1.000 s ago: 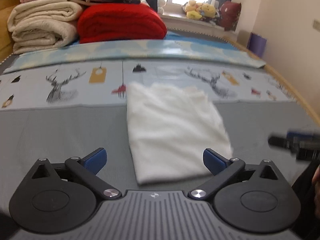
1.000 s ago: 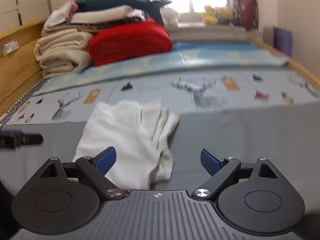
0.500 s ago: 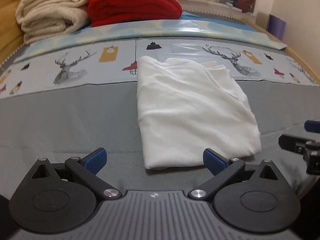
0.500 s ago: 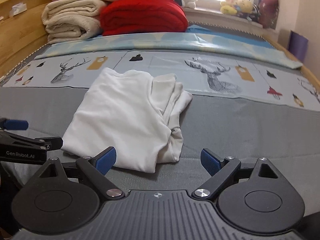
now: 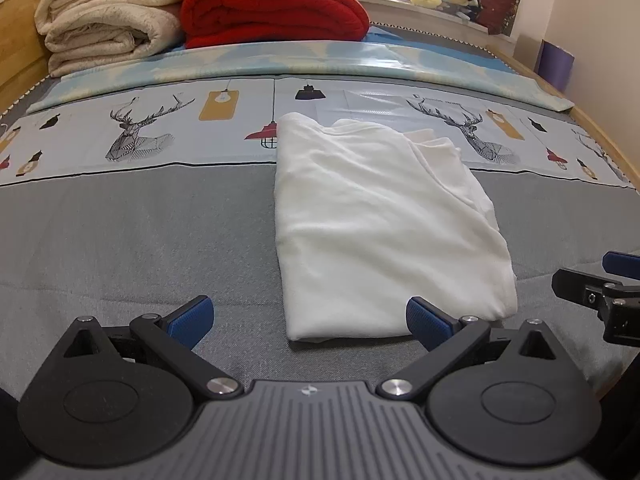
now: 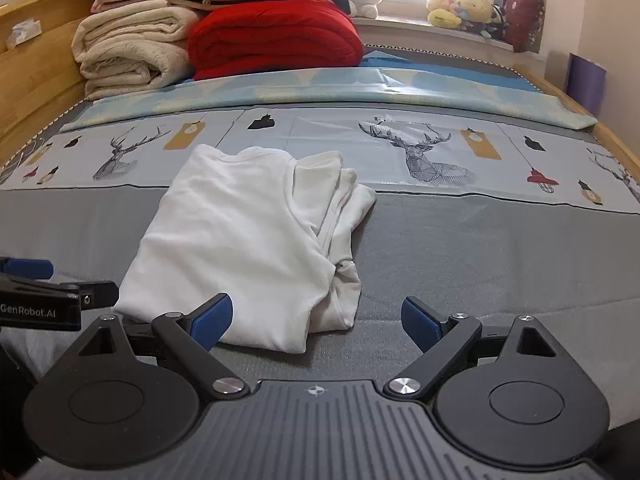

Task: Fold small clothes

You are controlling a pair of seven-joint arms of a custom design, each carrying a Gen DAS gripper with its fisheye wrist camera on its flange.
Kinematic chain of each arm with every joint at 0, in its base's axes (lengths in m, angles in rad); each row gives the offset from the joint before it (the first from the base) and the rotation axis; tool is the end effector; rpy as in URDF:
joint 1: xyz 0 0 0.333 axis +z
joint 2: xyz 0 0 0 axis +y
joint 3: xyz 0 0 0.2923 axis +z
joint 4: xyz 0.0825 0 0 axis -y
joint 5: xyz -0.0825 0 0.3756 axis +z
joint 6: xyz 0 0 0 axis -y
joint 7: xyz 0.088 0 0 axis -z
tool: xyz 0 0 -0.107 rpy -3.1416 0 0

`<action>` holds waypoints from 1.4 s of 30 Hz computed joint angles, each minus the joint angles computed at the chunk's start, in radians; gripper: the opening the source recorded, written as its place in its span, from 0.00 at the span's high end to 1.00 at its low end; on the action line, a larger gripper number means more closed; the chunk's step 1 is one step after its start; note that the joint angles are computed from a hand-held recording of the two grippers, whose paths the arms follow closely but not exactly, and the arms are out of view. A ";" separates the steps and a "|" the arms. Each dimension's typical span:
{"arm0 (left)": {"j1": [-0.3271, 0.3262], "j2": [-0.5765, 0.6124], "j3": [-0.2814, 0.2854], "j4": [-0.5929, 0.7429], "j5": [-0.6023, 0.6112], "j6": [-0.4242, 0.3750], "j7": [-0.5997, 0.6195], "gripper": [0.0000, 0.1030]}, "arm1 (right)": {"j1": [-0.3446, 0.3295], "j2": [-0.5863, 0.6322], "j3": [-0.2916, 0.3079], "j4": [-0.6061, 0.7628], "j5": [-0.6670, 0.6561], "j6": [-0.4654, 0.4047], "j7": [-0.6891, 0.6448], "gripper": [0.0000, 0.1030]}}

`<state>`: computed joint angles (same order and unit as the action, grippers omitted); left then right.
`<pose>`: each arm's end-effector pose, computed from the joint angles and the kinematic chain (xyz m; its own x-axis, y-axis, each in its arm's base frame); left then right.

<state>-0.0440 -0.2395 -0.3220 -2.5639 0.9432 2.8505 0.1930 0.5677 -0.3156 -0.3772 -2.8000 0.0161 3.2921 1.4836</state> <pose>0.4114 -0.2028 0.3664 0.1407 -0.9897 0.0251 -0.7560 -0.1237 -0.6428 0.4137 0.0811 0.3699 0.2529 -0.9655 -0.0622 -0.6914 -0.1354 -0.7097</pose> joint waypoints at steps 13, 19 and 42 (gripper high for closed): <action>-0.001 0.013 0.007 0.008 -0.011 0.008 0.014 0.00 | 0.032 0.005 -0.031 0.005 -0.007 0.001 -0.015 0.11; -0.004 0.021 0.007 0.014 -0.008 0.006 0.012 0.00 | 0.051 0.000 -0.054 0.001 -0.009 0.004 -0.020 0.11; -0.008 0.024 0.012 0.015 0.001 0.007 0.006 0.00 | 0.072 0.001 -0.070 0.006 0.007 -0.001 -0.045 0.11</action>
<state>-0.0522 -0.2157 -0.3097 -2.5487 0.9444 2.8574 0.1990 0.6401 -0.3151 -0.4468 -2.7937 0.0235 3.2907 1.4385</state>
